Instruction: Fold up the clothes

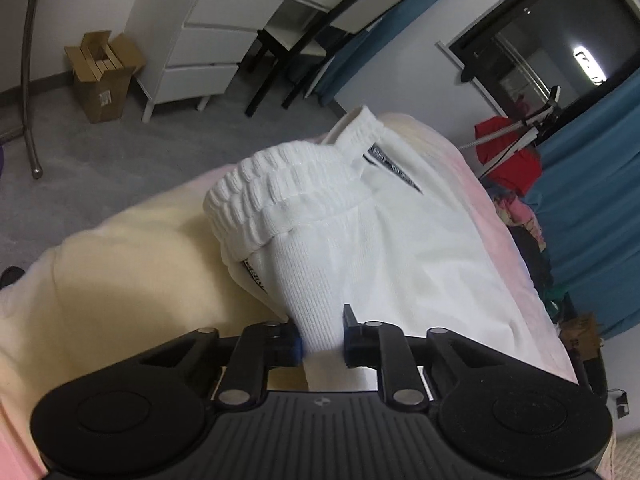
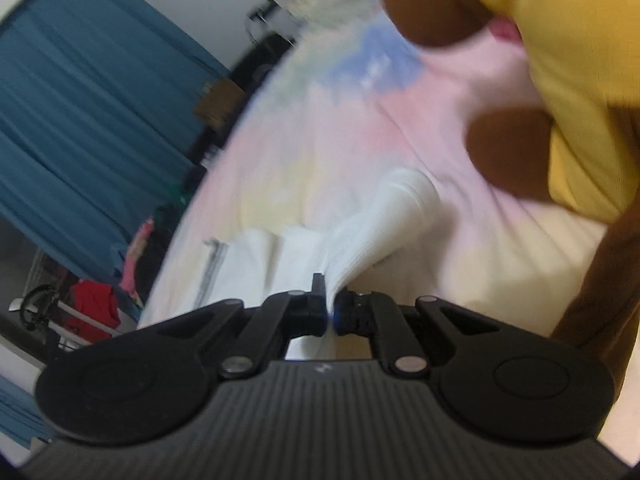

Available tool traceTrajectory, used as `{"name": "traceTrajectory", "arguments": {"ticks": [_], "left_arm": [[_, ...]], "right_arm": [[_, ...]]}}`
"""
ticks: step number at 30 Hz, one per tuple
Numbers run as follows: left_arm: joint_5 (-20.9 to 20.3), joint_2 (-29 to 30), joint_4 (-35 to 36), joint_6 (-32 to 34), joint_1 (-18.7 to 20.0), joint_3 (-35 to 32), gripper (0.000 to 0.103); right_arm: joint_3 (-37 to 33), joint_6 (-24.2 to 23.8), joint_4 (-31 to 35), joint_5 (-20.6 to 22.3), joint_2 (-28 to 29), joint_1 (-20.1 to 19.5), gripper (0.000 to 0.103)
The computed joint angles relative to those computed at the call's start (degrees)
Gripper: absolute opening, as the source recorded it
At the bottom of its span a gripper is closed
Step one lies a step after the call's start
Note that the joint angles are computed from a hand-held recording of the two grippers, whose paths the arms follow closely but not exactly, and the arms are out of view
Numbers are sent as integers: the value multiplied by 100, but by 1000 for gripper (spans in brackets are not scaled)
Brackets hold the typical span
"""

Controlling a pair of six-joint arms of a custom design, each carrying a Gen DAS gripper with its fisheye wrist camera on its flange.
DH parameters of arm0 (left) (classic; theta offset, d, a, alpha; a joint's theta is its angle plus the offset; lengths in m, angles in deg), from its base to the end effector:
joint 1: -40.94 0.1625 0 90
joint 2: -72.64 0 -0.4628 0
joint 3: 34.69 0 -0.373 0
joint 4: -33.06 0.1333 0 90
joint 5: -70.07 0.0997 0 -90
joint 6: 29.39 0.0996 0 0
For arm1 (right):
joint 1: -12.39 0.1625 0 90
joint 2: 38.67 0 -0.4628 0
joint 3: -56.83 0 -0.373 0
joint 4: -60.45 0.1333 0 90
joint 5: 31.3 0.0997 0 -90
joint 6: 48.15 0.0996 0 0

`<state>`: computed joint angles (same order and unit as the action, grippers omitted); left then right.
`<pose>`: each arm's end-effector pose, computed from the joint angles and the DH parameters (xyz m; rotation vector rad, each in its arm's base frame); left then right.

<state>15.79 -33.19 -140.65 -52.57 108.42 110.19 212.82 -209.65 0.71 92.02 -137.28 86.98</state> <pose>0.0653 -0.3423 0.3853 -0.3551 2.5693 -1.2950 0.0176 -0.2321 0.2097 -1.1059 -1.6227 1.9679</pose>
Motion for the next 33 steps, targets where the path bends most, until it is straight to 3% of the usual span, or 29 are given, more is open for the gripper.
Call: {"name": "traceTrajectory", "arguments": {"ticks": [3,8,10,12,16,21,26,30,33], "left_arm": [[119,62,-410,165,-340,-123,15],[393,1004,-1513,827,-740,-711,15],[493,1630,-1850,1024,-774,-1135,15],[470,2324,-2030,985,-646,-1696,15],[365,3787,-2117,1210,-162,-3091,15],[268,5186,-1482,1552,396,-4808,16],[361,5697,-909,1690,500,-5560,16],[364,5711,-490,1741,554,-5704,18],[178,5623,-469,2051,624,-5581,24]], "right_arm": [[-261,-406,-194,509,47,629,6],[-1251,-1136,252,436,192,841,6],[-1872,-1233,645,432,469,822,6],[-2550,-1322,1037,428,845,761,6],[-3814,-1947,1221,517,1919,620,6],[-5178,-2228,1687,705,3103,366,6],[-5894,-2165,2206,952,3680,183,6],[-5802,-2767,1945,904,3747,161,9],[-5643,-2600,2029,660,3646,124,16]]}}
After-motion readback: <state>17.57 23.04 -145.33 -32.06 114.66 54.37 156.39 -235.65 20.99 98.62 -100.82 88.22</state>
